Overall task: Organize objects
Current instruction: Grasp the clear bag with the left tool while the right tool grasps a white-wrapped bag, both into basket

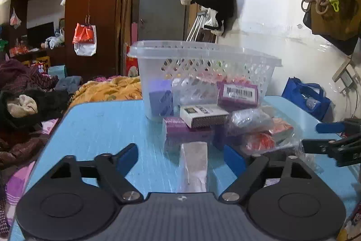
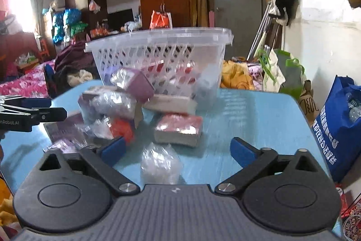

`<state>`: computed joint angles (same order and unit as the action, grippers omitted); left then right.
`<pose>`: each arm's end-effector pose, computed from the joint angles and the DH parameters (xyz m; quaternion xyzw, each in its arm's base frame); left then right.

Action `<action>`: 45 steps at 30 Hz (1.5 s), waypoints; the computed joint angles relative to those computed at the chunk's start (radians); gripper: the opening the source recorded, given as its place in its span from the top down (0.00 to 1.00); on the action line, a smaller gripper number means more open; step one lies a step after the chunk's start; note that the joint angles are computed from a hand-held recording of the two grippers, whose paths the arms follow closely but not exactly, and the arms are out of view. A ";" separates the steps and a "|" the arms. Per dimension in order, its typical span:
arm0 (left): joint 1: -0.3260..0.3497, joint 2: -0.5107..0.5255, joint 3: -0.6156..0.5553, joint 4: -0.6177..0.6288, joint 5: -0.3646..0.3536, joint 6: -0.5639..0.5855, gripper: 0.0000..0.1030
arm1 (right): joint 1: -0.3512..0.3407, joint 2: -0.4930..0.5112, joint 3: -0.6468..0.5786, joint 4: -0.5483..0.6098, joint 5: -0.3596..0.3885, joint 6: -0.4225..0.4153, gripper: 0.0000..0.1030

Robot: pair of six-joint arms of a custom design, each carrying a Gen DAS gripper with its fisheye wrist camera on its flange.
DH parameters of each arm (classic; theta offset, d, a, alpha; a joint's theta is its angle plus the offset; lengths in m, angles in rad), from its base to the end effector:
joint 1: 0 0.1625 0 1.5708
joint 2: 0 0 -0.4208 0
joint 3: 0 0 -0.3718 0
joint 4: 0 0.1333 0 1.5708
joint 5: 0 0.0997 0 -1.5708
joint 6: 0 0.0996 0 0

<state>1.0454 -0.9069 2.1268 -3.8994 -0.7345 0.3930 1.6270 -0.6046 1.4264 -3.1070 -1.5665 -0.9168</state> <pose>-0.0671 -0.5290 0.2043 0.1528 0.7912 -0.5028 0.3127 0.1751 -0.7313 0.1195 0.4387 -0.8278 0.3186 0.1440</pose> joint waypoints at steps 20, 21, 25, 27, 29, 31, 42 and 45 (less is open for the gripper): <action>-0.001 0.039 0.003 -0.009 0.051 0.009 0.64 | 0.004 0.004 0.009 0.011 -0.011 -0.073 0.54; -0.002 0.041 0.004 -0.022 0.047 0.016 0.64 | 0.003 0.003 0.007 0.016 -0.005 -0.066 0.54; -0.004 0.054 0.007 -0.079 0.035 0.053 0.64 | -0.010 -0.005 0.007 0.025 0.044 -0.031 0.54; -0.002 0.053 0.009 -0.086 0.025 0.053 0.64 | -0.019 -0.011 0.004 0.042 0.074 -0.004 0.54; 0.000 0.049 0.012 -0.085 0.018 0.048 0.64 | -0.024 -0.013 -0.003 0.059 0.093 0.015 0.54; 0.001 0.045 0.012 -0.078 0.014 0.044 0.64 | -0.025 -0.012 -0.007 0.063 0.098 0.018 0.54; 0.006 0.045 0.018 -0.108 -0.012 0.050 0.64 | -0.031 -0.007 -0.003 0.030 0.123 0.026 0.54; 0.011 0.044 0.024 -0.134 -0.033 0.052 0.64 | -0.032 -0.007 0.002 0.021 0.128 0.025 0.54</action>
<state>1.0564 -0.8632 2.1509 -4.0330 -0.7676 0.4455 1.5946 -0.6118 1.4280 -3.0856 -1.4389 -0.8918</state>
